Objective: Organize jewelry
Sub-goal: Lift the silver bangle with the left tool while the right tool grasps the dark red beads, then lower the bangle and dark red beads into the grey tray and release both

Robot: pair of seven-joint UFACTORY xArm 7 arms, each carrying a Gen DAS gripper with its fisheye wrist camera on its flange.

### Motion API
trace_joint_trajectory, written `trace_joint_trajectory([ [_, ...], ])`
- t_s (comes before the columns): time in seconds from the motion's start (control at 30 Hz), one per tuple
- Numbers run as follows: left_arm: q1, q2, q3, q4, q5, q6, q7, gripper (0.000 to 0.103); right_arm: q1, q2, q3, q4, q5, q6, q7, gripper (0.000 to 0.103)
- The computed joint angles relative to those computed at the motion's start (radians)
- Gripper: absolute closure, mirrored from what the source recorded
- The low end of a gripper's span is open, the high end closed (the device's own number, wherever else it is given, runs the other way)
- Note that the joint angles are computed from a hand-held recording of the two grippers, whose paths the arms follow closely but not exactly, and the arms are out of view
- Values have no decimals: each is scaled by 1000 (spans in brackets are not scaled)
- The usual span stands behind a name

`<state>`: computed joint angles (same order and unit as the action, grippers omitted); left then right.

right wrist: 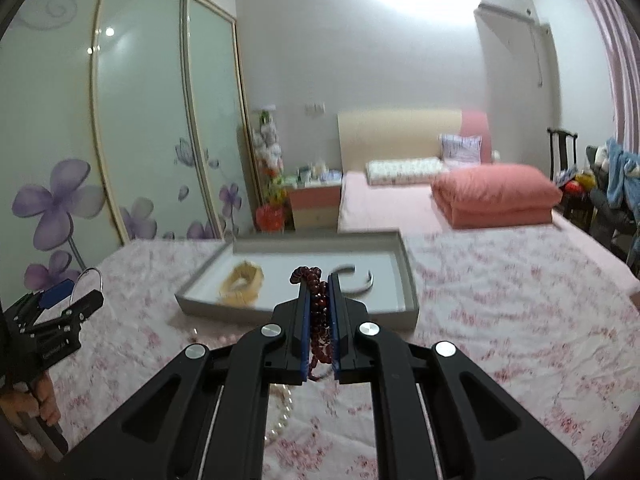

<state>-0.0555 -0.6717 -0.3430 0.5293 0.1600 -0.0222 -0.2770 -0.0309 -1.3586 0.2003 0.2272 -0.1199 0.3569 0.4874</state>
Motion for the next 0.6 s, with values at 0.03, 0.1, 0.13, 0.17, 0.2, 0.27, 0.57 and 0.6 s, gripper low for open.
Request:
trace_joint_trajectory([
  [0.03, 17, -9, -18, -2, 3, -14, -7, 31, -8, -9, 9, -3, -3, -18, 7, 94],
  [0.1, 49, -31, -54, -9, 4, -43, -25, 31, -22, -24, 28, -6, -9, -38, 21, 94],
  [0.13, 61, -37, -70, -8, 3, -52, -33, 31, -31, -32, 40, -9, -12, -51, 31, 94],
  [0.17, 72, -41, -84, -8, 1, -60, -40, 31, -40, -41, 53, -13, -14, -66, 43, 94],
  [0.2, 88, -46, -102, -6, -1, -68, -50, 31, -47, -49, 65, -18, -17, -80, 55, 94],
  [0.27, 112, -47, -131, 3, -5, -75, -66, 31, -65, -69, 94, -26, -24, -98, 81, 94],
  [0.57, 165, -31, -187, 26, -1, -88, -107, 31, -131, -108, 180, -44, -80, -164, 158, 94],
  [0.6, 167, -29, -190, 30, -1, -88, -109, 31, -134, -102, 179, -44, -85, -170, 159, 94],
])
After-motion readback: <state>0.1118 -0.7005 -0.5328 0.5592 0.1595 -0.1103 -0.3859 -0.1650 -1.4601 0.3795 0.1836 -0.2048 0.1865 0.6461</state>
